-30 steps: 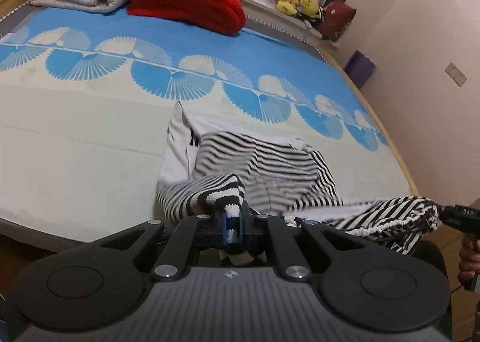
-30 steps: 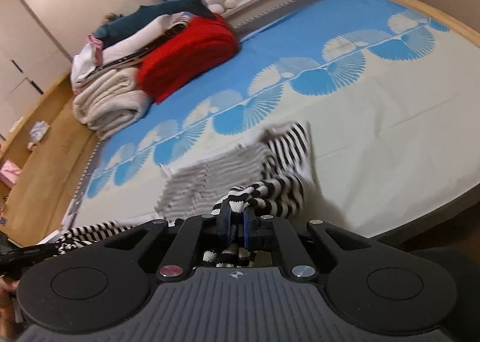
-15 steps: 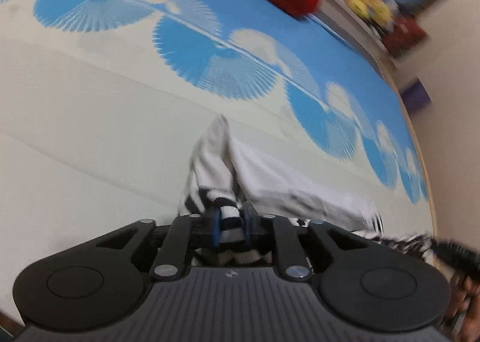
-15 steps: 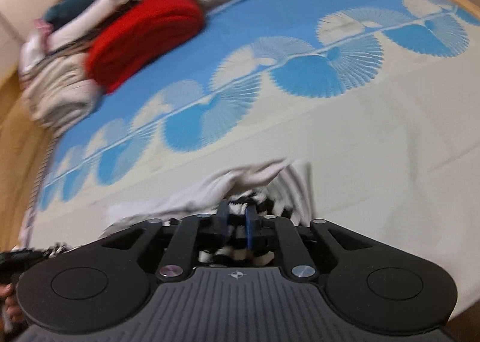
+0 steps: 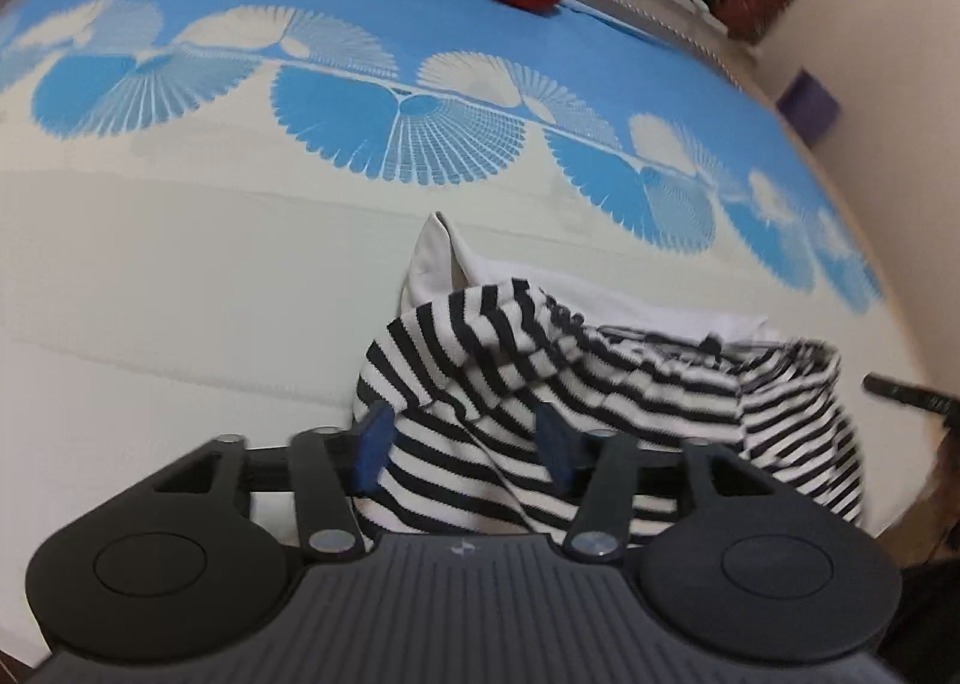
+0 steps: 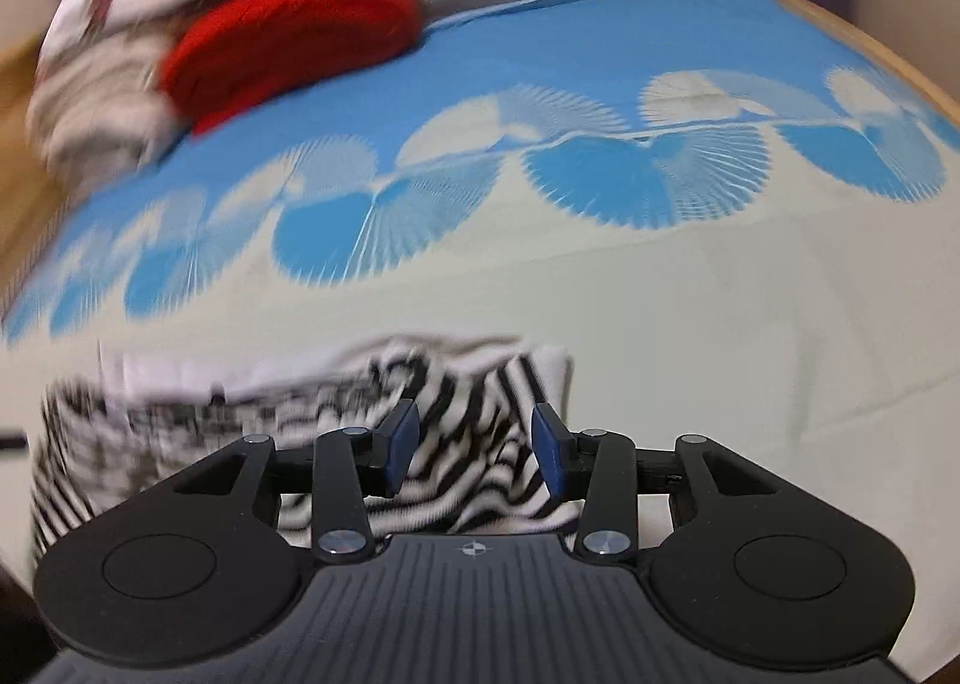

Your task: Fold small clothes

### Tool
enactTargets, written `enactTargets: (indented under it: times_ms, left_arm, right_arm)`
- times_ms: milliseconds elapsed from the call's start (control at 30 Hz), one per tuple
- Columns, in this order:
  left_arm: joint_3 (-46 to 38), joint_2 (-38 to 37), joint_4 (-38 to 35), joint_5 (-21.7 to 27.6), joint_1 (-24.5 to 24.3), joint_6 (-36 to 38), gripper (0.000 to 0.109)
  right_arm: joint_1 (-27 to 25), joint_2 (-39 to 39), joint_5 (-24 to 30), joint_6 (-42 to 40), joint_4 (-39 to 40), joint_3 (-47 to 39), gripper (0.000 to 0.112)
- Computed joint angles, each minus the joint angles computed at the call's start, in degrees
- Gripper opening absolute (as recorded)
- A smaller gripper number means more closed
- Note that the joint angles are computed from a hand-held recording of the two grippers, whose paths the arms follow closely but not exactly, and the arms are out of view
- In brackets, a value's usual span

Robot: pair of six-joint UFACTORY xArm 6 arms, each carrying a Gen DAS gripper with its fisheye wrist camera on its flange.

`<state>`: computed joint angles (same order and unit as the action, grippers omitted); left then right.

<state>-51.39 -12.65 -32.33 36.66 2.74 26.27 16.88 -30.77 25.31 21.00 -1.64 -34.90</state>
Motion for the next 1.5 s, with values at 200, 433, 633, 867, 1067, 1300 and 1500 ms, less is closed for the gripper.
enactTargets:
  times_ms: [200, 433, 633, 867, 1067, 1300, 1500]
  left_arm:
    - [0.74, 2.16, 6.85, -6.74, -4.01, -3.4, 0.073]
    - [-1.51, 7.12, 18.34, -12.8, -7.79, -9.85, 0.071]
    - [-4.75, 10.85, 21.4, -15.62, -8.18, -13.45, 0.003]
    - [-7.62, 14.51, 43.9, -25.8, -6.28, -41.39, 0.003]
    - [-11.02, 17.87, 51.21, -27.7, -5.56, -55.53, 0.003]
    - [-21.82, 26.92, 32.04, -5.46, -7.85, -37.62, 0.021]
    - [-14.61, 19.49, 25.39, -10.48, -5.8, -36.75, 0.057]
  right_arm:
    - [2.52, 2.8, 0.17, -0.34, -7.0, -1.03, 0.058]
    - [3.96, 10.38, -1.21, 3.01, -18.52, -5.47, 0.055]
    - [2.17, 14.11, -9.11, 12.5, -25.32, -8.52, 0.009]
    - [0.22, 17.56, -10.62, 37.91, -47.78, -15.03, 0.008]
    - [2.78, 23.08, -3.66, 42.96, -51.88, -21.1, 0.008]
    - [4.91, 33.24, 10.55, 23.87, -29.96, -28.2, 0.028]
    - [2.45, 24.21, 4.23, 27.78, -26.82, -20.77, 0.047]
